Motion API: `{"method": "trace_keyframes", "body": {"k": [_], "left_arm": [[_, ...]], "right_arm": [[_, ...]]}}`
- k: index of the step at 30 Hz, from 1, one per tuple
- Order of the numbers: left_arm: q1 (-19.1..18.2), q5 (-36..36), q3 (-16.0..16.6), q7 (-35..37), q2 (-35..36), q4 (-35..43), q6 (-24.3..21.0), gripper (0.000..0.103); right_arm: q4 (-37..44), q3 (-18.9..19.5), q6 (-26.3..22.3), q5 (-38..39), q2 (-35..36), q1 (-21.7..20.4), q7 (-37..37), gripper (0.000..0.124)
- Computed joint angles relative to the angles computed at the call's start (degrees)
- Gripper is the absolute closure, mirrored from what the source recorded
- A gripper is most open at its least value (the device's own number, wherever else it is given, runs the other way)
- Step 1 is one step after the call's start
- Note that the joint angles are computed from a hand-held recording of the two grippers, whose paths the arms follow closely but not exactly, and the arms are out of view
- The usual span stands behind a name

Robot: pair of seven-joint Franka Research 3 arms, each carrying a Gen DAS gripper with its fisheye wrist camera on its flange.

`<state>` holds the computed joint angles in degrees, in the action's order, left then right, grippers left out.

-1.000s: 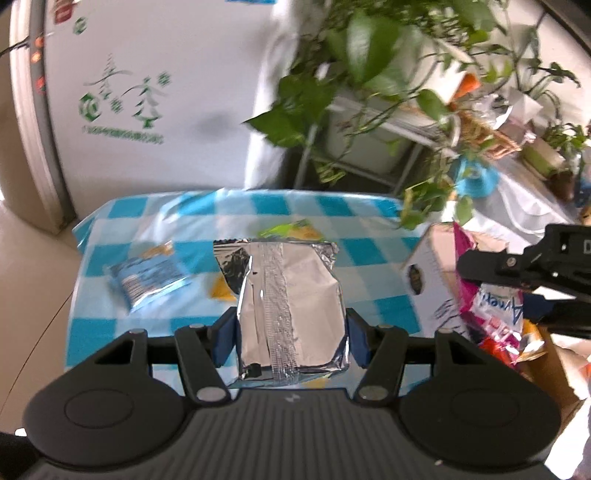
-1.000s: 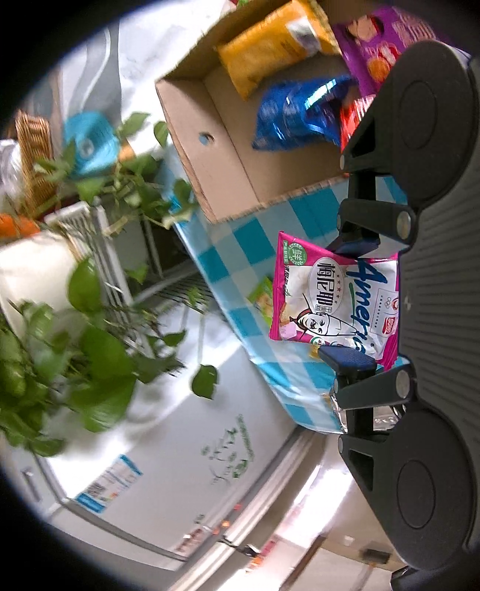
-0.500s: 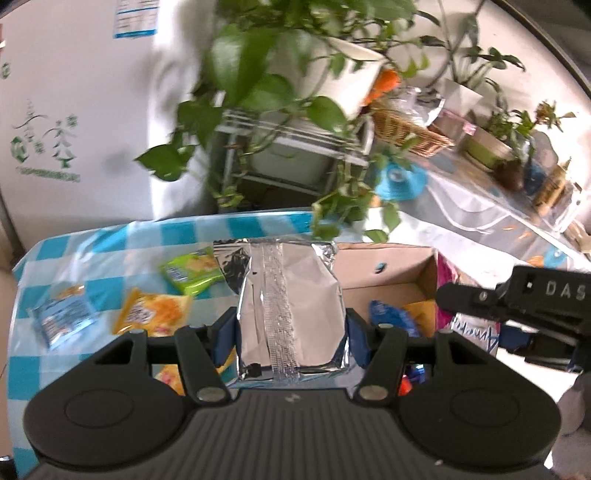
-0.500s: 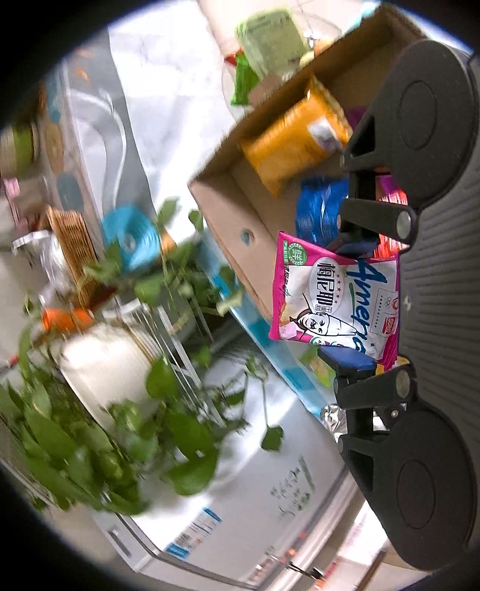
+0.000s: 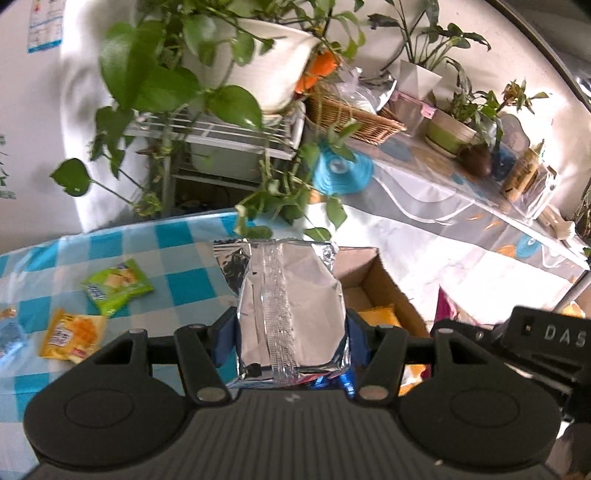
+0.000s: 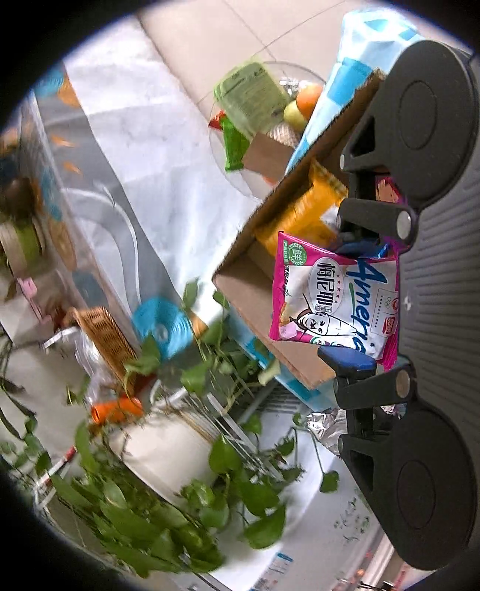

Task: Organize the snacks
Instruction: 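Carry the foil bag and pink bag into the cardboard box and open both tools, then withdraw both tools from the box back over the remaining snacks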

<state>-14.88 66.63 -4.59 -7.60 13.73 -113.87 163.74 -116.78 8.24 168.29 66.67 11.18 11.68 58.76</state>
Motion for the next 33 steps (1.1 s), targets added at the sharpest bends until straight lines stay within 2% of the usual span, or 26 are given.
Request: {"method": "trace_keyframes", "body": {"k": [3,6,10,14,25,28,33], "left_arm": [[0.09,-1.19,-0.04,1.7,2.09,2.1,1.91,0.043],[-1.39,0.93,1.06,0.49,2.47,3.22,1.89,0.028],[-1.52,3.09,1.29,-0.48,1.41,2.87,1.19,0.025],[-0.71,4.3,0.9,-0.24,-0.61,1.13,0.04,0.021],[5.06,7.99,-0.7,-2.76,-8.61,-7.67,0.13,0.018],[7.16,6.88,-1.23,-1.77,-11.21,-10.84,-0.02,0.018],[11.0,7.09,-1.75,-1.91,-16.22,-16.55,-0.4,0.018]], "right_arm": [[-0.3,-0.73,0.57,-1.81,0.27,0.24,4.0,0.067],[-0.56,-0.82,1.28,-3.13,0.49,0.1,7.44,0.056],[-0.54,0.0,2.11,-1.2,0.21,-0.52,5.85,0.049],[-0.42,0.29,1.74,-1.17,0.19,-0.54,5.28,0.048],[0.72,0.95,0.91,0.11,0.49,0.51,0.08,0.044],[1.06,1.28,1.0,0.07,0.71,0.9,-1.35,0.043],[1.83,2.45,1.71,2.47,0.9,1.51,-7.33,0.039]]}}
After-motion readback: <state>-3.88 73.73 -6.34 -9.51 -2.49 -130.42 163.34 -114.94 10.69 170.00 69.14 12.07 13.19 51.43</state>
